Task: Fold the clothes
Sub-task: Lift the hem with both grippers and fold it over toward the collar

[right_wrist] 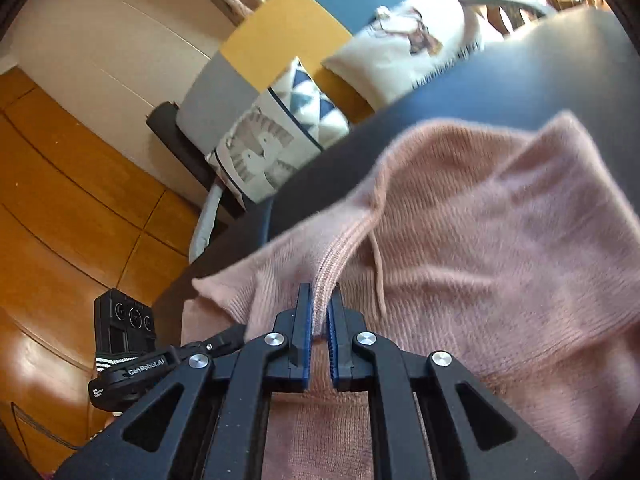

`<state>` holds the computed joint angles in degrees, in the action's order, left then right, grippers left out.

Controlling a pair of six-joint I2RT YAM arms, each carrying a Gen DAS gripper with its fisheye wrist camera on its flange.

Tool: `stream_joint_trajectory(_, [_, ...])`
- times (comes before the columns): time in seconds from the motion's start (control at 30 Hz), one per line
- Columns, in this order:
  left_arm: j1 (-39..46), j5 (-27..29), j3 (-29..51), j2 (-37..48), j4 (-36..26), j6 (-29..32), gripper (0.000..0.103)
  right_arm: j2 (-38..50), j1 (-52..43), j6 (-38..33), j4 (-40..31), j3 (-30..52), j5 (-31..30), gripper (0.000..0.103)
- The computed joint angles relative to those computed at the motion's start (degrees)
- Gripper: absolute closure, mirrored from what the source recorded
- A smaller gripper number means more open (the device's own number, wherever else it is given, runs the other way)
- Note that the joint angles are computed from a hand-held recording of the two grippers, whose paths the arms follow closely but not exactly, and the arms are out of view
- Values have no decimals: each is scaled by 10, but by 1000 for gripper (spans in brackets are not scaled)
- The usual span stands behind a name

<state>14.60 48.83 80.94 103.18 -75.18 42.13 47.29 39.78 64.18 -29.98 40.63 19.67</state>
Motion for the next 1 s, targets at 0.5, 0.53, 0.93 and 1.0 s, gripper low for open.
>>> stream_joint_trajectory(0.5, [31, 68, 22, 74, -119, -12, 68, -20, -25, 18, 105, -138, -28, 98])
stream_joint_trajectory(0.53, [28, 65, 12, 66, -105, -21, 66, -18, -18, 21, 104, -137, -19, 98])
stream_joint_trajectory(0.93, [1, -38, 4, -26, 6, -16, 98, -1, 3, 49, 79, -100, 9, 95])
stream_joint_trajectory(1.0, [-2, -68, -5, -22, 34, -14, 98, 2, -5, 53, 70, -103, 2, 95])
